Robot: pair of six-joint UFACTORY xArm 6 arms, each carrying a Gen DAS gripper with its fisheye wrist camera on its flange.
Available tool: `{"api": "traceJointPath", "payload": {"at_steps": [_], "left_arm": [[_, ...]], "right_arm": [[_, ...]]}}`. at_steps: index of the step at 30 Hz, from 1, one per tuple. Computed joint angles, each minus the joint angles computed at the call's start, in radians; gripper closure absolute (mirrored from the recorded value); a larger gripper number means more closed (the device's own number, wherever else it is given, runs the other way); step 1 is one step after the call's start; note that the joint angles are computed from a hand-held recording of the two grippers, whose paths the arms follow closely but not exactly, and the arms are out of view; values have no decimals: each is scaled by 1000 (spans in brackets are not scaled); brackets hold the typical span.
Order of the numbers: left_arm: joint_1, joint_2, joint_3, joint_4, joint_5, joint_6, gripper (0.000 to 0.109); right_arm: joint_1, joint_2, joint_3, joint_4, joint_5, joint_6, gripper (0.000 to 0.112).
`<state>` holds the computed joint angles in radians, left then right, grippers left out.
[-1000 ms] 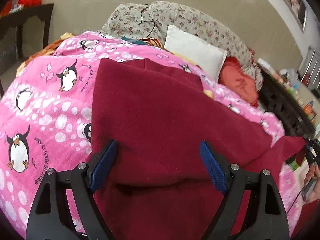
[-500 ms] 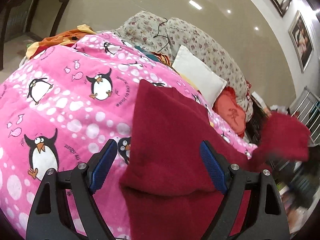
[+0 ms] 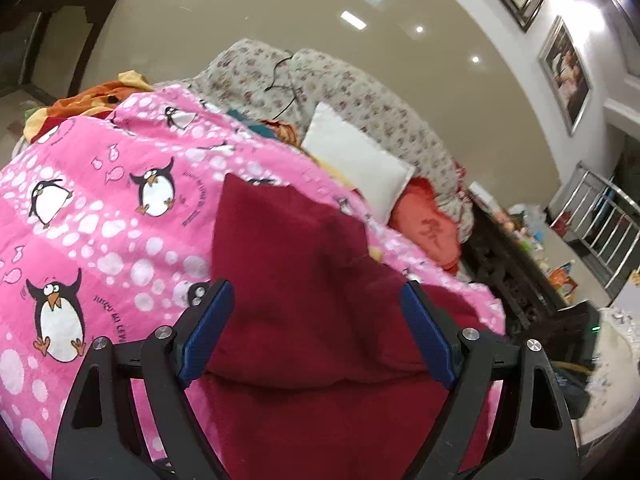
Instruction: Fold small clothes
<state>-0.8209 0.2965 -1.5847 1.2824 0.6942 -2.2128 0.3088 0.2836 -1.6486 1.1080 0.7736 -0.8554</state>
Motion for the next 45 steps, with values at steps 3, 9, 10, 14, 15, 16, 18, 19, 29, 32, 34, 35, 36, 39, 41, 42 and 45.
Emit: {"api": "traceJointPath", "payload": {"at_steps": [3,9,10,14,15,16,18,19,29,32,34,35,36,39,41,42,45], "left_arm": [[24,-6,18,23,-67,-52,19],[44,75,-59,-146,-103,90,19],[43,86,-75,-148,-97,98,19],[53,142,-154,-230,-109,181,34],[58,157,-174,-260,-124,213,54],[67,176,-198,-310,-149,266,63],[72,183,-211,-345,-159,314,94],[63,178,-215,-333,-132,320,94],[55,41,-58,-193,-60,200,102],[78,47,-27,-236,-151,175,98],[74,52,-35,-227,-157,168,78],[63,56,-47,-220,-128,167,55],[54,57,-54,-204,-105,155,41],[43,56,-59,-122,-106,91,38],[45,69,-79,-139,-102,117,38],[47,83,-97,-168,-96,145,38],[64,144,-169,-276,-110,238,42]], "right_arm": [[-24,3,-3,27,-2,17,68],[-73,-22,10,100,6,12,68],[-79,-24,11,115,4,3,68],[-88,-43,22,94,-53,18,68],[-84,-48,29,61,-90,43,68],[-81,-53,37,29,-124,64,68],[-80,-61,46,-21,-172,96,76],[-85,-63,44,-33,-174,108,76],[-97,-53,30,-71,-148,136,78],[-99,-50,28,-66,-136,141,78],[-101,-50,27,-62,-130,141,78],[-101,-50,26,-62,-128,144,78],[-101,-48,25,-65,-126,147,78],[-103,-46,22,-62,-117,151,78],[-100,-45,22,-68,-120,154,78],[-98,-45,23,-70,-121,154,78],[-94,-42,23,-78,-129,153,78]]}}
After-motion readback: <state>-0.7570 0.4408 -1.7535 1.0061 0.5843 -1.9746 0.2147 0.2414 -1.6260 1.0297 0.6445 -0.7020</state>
